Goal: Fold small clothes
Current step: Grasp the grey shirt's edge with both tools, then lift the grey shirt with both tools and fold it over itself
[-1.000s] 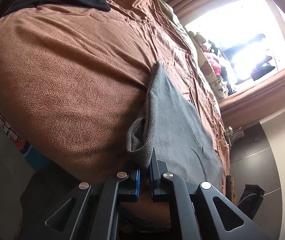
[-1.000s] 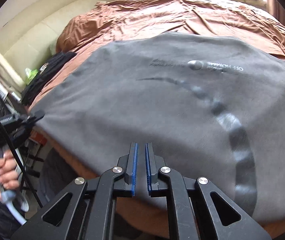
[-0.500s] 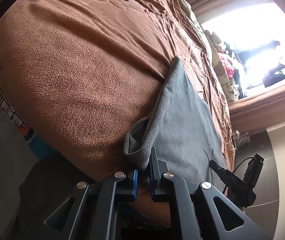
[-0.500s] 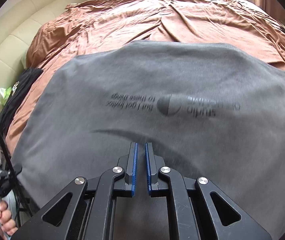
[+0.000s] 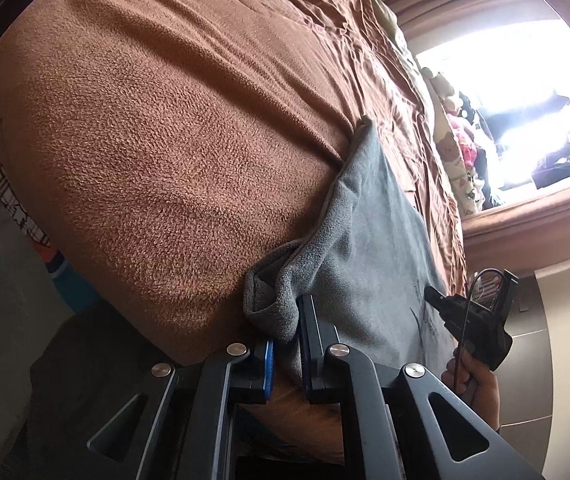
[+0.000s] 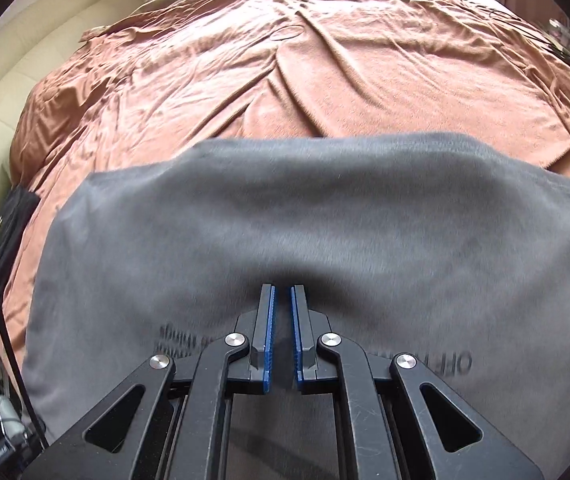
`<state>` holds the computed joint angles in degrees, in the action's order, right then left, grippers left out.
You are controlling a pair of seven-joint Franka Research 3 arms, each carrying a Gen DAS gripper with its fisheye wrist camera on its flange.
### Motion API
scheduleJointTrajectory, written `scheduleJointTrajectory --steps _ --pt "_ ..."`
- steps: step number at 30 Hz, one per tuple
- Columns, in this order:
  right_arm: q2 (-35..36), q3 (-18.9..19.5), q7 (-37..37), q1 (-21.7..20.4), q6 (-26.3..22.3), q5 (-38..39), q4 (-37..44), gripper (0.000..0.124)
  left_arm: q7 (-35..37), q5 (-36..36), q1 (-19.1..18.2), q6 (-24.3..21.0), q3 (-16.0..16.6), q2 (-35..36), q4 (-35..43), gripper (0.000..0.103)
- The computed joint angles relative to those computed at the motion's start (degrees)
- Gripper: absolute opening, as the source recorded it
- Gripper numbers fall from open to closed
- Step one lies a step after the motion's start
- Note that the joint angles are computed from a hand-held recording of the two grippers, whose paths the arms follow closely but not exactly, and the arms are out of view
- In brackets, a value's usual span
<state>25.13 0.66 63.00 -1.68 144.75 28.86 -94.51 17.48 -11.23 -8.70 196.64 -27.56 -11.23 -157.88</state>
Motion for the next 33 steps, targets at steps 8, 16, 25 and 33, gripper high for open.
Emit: scheduleJointTrajectory --steps 8,16,25,33 --pt "7.0 -0.3 4.8 0.3 -2.8 -2.4 10.0 0.004 -0.7 0.0 1.9 -0.2 -1.7 0.2 0.7 0.014" --pt "13.0 -0.5 9.2 0.7 -6.5 -5.9 19.7 0.004 -0.5 0.5 -3.2 5.6 3.8 3.0 0.1 0.016" --pt "10.6 0.4 8.7 0.2 -7.2 -6.8 17.0 0.004 3.0 -1.1 -5.6 7.4 5.7 1.4 -1.0 0.007" --pt "0.3 1.0 -0.3 -1.5 -5.5 -2.1 2.2 0.005 5.1 -1.3 -5.9 9.1 5.9 0.5 -0.6 0.007"
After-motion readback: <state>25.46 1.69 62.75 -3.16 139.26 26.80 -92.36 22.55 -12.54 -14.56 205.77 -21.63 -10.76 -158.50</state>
